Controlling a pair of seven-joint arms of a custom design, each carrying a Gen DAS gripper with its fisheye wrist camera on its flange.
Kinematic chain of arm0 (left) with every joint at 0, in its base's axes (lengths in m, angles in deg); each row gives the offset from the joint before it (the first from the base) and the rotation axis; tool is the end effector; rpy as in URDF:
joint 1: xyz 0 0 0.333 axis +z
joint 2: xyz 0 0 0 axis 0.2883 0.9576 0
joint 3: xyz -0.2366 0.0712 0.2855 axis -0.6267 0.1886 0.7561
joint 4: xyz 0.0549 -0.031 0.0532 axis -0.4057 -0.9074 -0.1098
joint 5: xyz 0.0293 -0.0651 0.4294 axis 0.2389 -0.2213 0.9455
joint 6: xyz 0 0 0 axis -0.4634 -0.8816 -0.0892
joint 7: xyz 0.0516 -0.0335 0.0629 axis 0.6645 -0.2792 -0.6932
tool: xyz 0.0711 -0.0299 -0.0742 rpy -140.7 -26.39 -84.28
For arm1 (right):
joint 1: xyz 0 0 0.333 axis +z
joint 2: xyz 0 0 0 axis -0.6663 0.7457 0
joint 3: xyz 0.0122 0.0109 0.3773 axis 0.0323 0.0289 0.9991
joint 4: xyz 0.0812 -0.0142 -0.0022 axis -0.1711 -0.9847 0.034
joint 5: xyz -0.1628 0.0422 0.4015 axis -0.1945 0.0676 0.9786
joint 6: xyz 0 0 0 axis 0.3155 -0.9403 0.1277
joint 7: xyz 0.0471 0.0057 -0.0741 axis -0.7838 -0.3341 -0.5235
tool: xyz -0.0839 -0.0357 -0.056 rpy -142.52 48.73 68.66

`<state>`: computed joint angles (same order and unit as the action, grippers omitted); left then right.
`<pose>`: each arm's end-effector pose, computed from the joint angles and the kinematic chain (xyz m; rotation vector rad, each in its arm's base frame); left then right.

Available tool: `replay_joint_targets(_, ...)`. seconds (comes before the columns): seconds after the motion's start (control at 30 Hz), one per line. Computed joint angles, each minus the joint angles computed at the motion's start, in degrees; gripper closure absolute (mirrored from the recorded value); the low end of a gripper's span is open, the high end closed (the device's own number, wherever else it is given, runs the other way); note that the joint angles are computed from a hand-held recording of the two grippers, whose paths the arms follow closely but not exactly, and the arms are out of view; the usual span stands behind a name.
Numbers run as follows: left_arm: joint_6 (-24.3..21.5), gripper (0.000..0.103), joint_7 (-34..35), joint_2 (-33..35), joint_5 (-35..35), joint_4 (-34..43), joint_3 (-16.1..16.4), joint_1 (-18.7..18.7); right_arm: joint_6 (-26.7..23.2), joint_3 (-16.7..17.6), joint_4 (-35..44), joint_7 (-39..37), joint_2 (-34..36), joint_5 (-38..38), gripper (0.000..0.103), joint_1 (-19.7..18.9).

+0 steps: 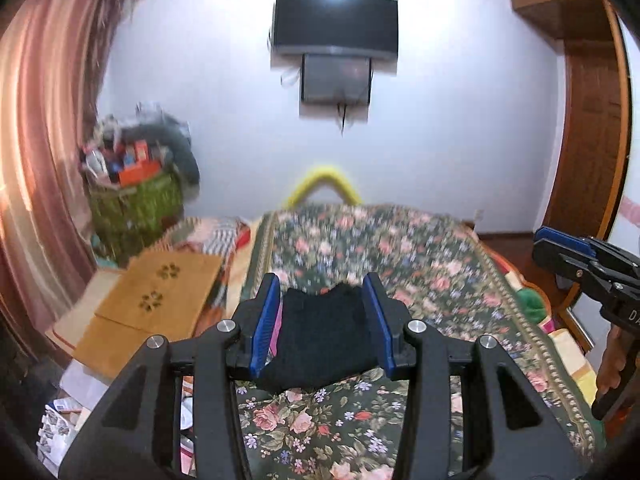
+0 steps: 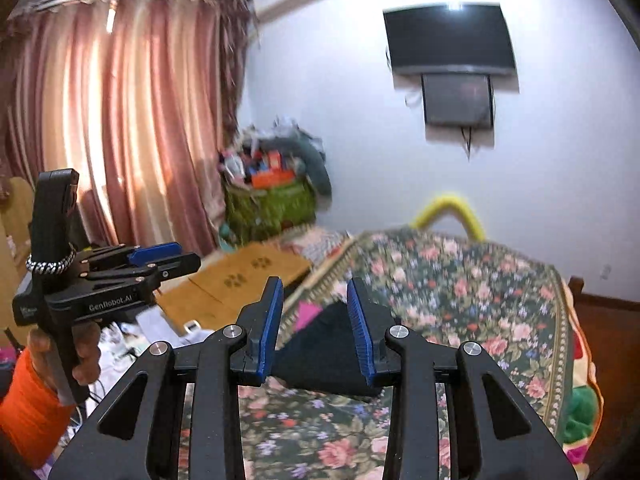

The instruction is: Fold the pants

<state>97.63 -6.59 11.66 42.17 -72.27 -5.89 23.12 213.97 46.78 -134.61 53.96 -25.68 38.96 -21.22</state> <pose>0.4495 -0.1377 0.6969 -1.6215 1.3653 -0.9011 0.4872 0.1132 0.7182 -1.7604 0.7344 -0.4279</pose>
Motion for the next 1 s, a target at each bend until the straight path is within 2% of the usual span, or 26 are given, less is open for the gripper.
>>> replay_joint_targets(0.2,0.41,0.06,-4.96,-10.2,2.33,-4.79,-4.15,1.6,3.25,0.05,-5.92,-1.79,-7.6,3.17,0.073,1.32)
replay_joint_targets(0.3,-0.64,0.052,-6.52,-13.61,1.97,-6.08,-5.53,1.51,4.67,0.24,-7.94,-0.16,-9.78,2.33,0.072,1.8)
replay_joint_targets(0.43,-1.21,0.033,-7.89,-16.55,1.5,-7.51,-6.25,1.22,7.55,0.03,-9.45,1.16,-11.13,2.16,0.038,2.93)
replay_joint_targets(0.5,-1.76,0.023,-8.63,-17.76,1.84,-7.88,-7.12,1.92,8.6,-0.28,-9.77,1.6,-11.46,1.87,0.032,3.45)
replay_joint_targets(0.57,-1.87,0.011,-9.2,-18.52,2.16,-8.2,-7.52,2.26,9.78,-0.26,-9.94,2.56,-11.66,1.04,0.021,3.62)
replay_joint_targets(0.63,-2.3,0.006,-9.25,-18.8,1.84,-8.39,-7.35,1.77,11.38,-0.45,-10.3,2.65,-12.0,0.91,0.014,4.28)
replay_joint_targets(0.73,-2.48,0.004,-9.42,-19.02,1.91,-8.48,-7.28,1.73,12.99,-0.8,-10.85,3.28,-12.55,0.21,0.003,5.17)
replay_joint_targets(0.77,-2.67,0.002,-9.52,-19.15,1.88,-8.52,-7.39,1.68,13.52,-1.09,-11.09,3.03,-12.79,0.34,0.0,5.75)
replay_joint_targets(1.0,-2.75,0.0,-9.84,-19.11,1.77,-8.71,-7.41,1.36,14.48,-2.2,-12.24,3.47,-13.72,-1.37,0.0,7.74)
